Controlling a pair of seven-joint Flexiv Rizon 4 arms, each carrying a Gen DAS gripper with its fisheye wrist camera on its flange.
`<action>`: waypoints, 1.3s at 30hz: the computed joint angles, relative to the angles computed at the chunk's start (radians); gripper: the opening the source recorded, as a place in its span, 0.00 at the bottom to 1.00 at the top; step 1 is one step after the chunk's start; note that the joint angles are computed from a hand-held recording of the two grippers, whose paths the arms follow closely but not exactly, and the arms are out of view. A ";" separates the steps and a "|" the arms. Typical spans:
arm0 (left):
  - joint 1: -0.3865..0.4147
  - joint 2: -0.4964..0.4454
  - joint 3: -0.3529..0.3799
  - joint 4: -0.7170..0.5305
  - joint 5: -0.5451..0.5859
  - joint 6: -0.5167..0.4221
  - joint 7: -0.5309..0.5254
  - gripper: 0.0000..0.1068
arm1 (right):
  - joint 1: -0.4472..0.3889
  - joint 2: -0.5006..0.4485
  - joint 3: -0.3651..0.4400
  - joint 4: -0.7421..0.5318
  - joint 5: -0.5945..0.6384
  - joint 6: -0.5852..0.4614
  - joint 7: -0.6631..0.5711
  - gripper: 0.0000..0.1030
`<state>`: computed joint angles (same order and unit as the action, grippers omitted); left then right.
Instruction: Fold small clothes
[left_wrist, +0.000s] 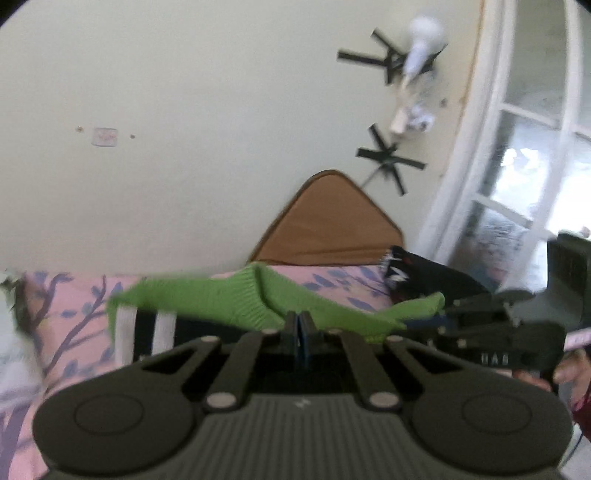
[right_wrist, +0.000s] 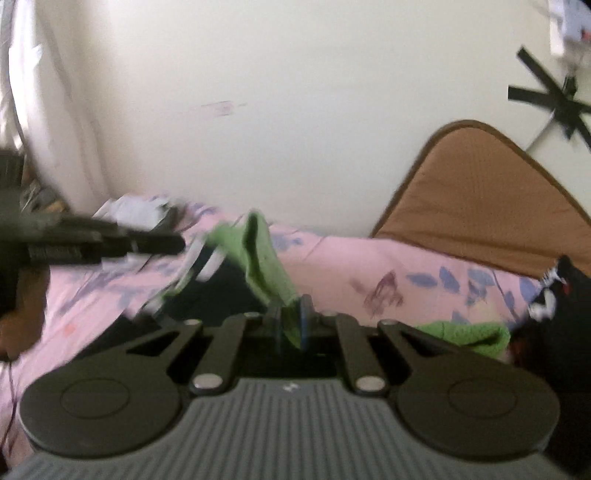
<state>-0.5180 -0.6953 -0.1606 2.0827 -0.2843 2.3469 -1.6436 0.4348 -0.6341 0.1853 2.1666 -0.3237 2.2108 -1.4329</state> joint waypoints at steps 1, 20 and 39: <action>-0.008 0.015 -0.002 0.051 -0.002 0.045 -0.025 0.02 | 0.044 0.018 -0.017 0.055 0.052 0.044 -0.040 0.11; 0.079 -0.063 -0.026 0.322 0.038 0.258 -0.540 0.47 | 0.267 -0.146 -0.019 0.263 0.645 0.552 -0.101 0.57; 0.063 -0.067 0.014 0.212 -0.015 0.078 -0.420 0.12 | 0.393 -0.158 -0.151 0.119 0.853 0.344 -0.054 0.13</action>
<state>-0.4554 -0.7625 -0.1467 2.2952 -0.2993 2.4248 -2.0640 0.8278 -0.7921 0.0346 2.2855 0.5289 2.5545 -1.4869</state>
